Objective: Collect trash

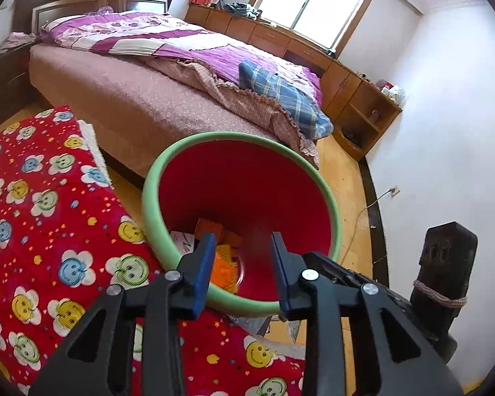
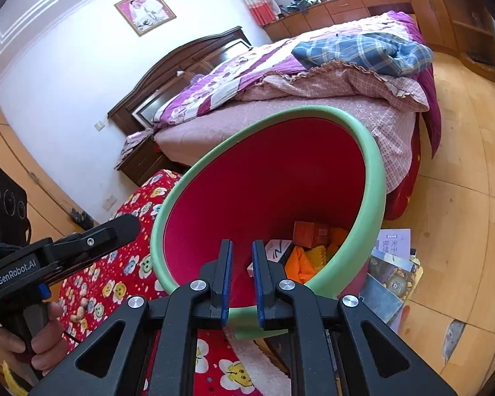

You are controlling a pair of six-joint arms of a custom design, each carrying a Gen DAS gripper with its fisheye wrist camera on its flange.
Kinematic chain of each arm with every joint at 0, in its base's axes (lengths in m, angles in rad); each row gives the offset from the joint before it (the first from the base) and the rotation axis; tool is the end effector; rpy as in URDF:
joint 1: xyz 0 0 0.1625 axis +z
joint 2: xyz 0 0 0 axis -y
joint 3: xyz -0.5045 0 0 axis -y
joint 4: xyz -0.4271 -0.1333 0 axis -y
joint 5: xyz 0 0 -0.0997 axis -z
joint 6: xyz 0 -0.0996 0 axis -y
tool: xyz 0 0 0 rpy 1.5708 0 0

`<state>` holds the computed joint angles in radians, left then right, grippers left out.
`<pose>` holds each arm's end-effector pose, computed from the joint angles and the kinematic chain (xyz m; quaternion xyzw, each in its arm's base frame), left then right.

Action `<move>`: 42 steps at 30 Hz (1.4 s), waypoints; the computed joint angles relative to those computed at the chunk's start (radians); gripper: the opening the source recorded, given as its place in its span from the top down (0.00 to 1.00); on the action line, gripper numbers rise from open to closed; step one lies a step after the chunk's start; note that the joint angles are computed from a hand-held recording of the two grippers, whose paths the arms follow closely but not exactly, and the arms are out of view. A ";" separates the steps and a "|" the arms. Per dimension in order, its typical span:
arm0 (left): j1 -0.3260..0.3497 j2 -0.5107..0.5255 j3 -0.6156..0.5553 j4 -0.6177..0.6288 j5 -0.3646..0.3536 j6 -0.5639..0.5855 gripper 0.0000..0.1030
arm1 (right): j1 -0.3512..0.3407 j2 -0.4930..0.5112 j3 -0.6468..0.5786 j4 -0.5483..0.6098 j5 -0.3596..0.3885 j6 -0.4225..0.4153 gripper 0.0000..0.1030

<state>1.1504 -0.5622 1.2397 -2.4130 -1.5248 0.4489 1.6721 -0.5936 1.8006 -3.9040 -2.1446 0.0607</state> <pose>-0.2309 -0.8544 0.0819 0.4178 0.9045 -0.0819 0.0241 0.1485 -0.6770 0.0996 -0.1346 -0.8139 0.5297 0.1971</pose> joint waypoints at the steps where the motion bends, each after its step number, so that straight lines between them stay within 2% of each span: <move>1: -0.001 -0.006 0.008 -0.009 0.013 -0.004 0.67 | 0.003 0.001 0.000 0.000 -0.002 0.000 0.84; 8: 0.008 -0.054 0.064 -0.045 0.078 -0.052 0.63 | 0.038 0.013 -0.011 0.009 -0.029 -0.028 0.81; 14: 0.025 -0.111 0.125 -0.098 0.139 -0.091 0.62 | 0.077 0.029 -0.027 0.038 -0.053 -0.043 0.66; 16: 0.033 -0.136 0.150 -0.120 0.149 -0.100 0.62 | 0.092 0.037 -0.035 0.048 -0.056 -0.051 0.58; 23: 0.053 -0.229 0.249 -0.215 0.195 -0.121 0.55 | 0.145 0.075 -0.070 0.079 -0.051 -0.093 0.49; 27: 0.063 -0.282 0.295 -0.253 0.216 -0.124 0.55 | 0.190 0.118 -0.119 0.093 -0.117 -0.129 0.40; 35: 0.078 -0.389 0.410 -0.399 0.293 -0.113 0.55 | 0.248 0.180 -0.179 0.093 -0.142 -0.217 0.38; 41: 0.091 -0.445 0.482 -0.513 0.349 -0.094 0.53 | 0.275 0.214 -0.199 0.052 -0.094 -0.282 0.36; 42: 0.094 -0.452 0.493 -0.532 0.358 -0.090 0.53 | 0.279 0.220 -0.205 0.044 -0.091 -0.296 0.31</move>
